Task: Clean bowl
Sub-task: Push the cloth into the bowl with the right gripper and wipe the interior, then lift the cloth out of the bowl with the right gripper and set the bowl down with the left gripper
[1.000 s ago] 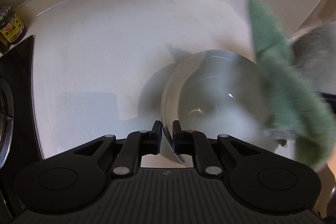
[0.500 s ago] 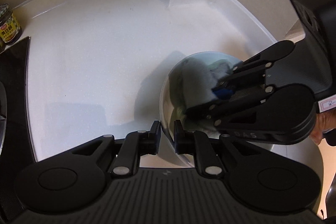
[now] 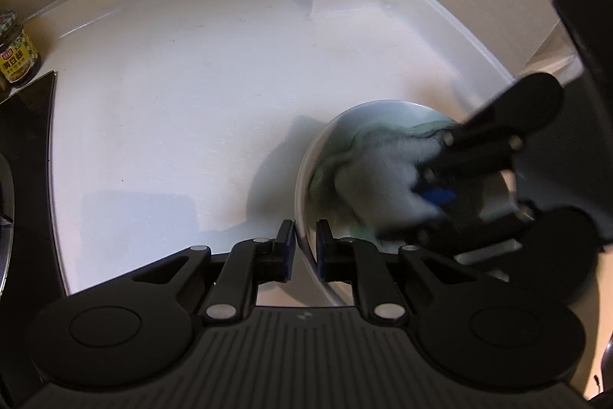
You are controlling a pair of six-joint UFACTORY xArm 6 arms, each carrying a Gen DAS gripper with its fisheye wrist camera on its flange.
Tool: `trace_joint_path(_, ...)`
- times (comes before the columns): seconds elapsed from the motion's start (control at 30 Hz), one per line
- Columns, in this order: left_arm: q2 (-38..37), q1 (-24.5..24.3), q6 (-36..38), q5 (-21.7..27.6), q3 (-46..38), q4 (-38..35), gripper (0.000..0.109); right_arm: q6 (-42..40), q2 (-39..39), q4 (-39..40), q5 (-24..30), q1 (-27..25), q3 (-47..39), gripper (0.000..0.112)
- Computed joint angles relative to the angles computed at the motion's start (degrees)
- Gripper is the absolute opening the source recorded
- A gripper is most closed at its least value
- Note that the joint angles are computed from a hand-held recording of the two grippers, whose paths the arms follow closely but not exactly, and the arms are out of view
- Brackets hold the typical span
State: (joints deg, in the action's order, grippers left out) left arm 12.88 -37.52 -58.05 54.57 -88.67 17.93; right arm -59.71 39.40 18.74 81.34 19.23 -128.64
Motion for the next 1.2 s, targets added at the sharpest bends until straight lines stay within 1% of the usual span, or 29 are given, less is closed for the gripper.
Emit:
trace_joint_path(0.03, 0.47, 0.15, -0.09, -0.07, -0.31, -0.09, 0.011, -0.02, 1.58, 0.92, 3.9, -0.59, -3.19, 0.013)
trace_joint_path(0.07, 0.97, 0.29, -0.14, -0.06, -0.71, -0.15, 0.011, -0.24, 1.99, 1.12, 5.41, -0.9, -4.23, 0.012)
trace_joint_path(0.1, 1.64, 0.38, 0.02, 0.39, -1.57, -0.05, 0.011, -0.58, 0.96, 0.76, 4.52, -1.37, -3.42, 0.012)
trace_joint_path(0.13, 2.3, 0.46, 0.16, 0.87, -2.45, 0.04, 0.011, -0.46, -1.12, 1.5, 1.85, -1.98, -0.71, 0.012)
trace_joint_path(0.17, 2.83, 0.5, 0.16, 1.43, -3.35, 0.12, 0.01, -0.32, -1.97, 2.4, 0.95, -2.42, 0.22, 0.012)
trace_joint_path(0.27, 3.98, 0.09, -0.5, 3.25, -6.02, 0.91, 0.01, 1.4, -4.17, 10.39, 1.31, -6.32, -0.08, 0.012)
trace_joint_path(0.3, 4.26, -0.04, -0.77, 3.82, -6.85, 1.19, 0.01, 1.12, -6.83, 13.7, 0.08, -8.04, 2.16, 0.012)
trace_joint_path(0.37, 4.18, -0.24, -1.59, 4.05, -7.46, 2.76, 0.01, -0.42, -10.92, 16.56, -3.24, -9.49, 6.76, 0.012)
trace_joint_path(0.4, 3.99, -0.46, -2.35, 4.19, -7.68, 3.9, 0.01, -1.99, -15.13, 18.74, -6.29, -10.64, 11.49, 0.012)
trace_joint_path(0.43, 3.82, -0.67, -3.1, 4.35, -7.91, 5.04, 0.01, -3.02, -17.57, 20.47, -8.78, -11.71, 13.82, 0.012)
trace_joint_path(0.47, 3.67, -0.9, -3.83, 4.53, -8.14, 6.16, 0.01, -3.96, -19.4, 21.42, -9.33, -12.82, 15.5, 0.012)
trace_joint_path(0.57, 3.56, -2.0, -7.38, 5.82, -8.92, 10.22, 0.01, -8.06, -27.74, 24.04, -17.1, -14.78, 25.87, 0.012)
trace_joint_path(0.67, 4.34, -3.17, -10.42, 7.67, -10.1, 13.26, 0.01, -7.57, -33.16, 23.68, -25.78, -15.7, 35.49, 0.012)
trace_joint_path(0.73, 5.39, -3.99, -11.78, 9.21, -11.31, 14.82, 0.01, -4.99, -34.75, 21.59, -30.55, -15.34, 40.99, 0.012)
trace_joint_path(0.8, 7.01, -4.71, -12.9, 10.55, -12.82, 15.97, 0.01, -1.18, -34.91, 18.62, -34.33, -14.59, 44.26, 0.012)
trace_joint_path(0.83, 7.99, -4.46, -13.16, 10.21, -13.48, 15.84, 0.01, 1.75, -34.15, 17.22, -34.67, -14.78, 45.45, 0.012)
trace_joint_path(0.9, 9.55, -4.22, -13.83, 9.74, -14.47, 15.64, 0.01, 3.52, -33.57, 15.61, -35.68, -14.72, 48.25, 0.012)
trace_joint_path(0.93, 8.15, -5.18, -14.9, 10.19, -12.88, 15.95, 0.01, 3.6, -33.74, 15.24, -36.46, -14.58, 49.97, 0.012)
trace_joint_path(0.97, 7.7, -5.31, -15.65, 10.01, -11.6, 16.23, 0.01, 2.88, -33.51, 16.17, -36.39, -14.72, 51.08, 0.013)
trace_joint_path(1.03, 9.13, -6.23, -15.96, 12.0, -13.88, 16.17, 0.01, 1.78, -33.13, 17.37, -36.01, -15.14, 52.51, 0.014)
trace_joint_path(1.13, 12.14, -6.91, -16.39, 14.58, -18.28, 15.9, 0.01, 0.91, -34.25, 19.26, -37.42, -14.9, 55.54, 0.022)
trace_joint_path(1.2, 13.85, -7.12, -16.79, 16.17, -20.92, 15.63, 0.01, -1.47, -36.04, 21.56, -38.46, -15.6, 57.84, 0.022)
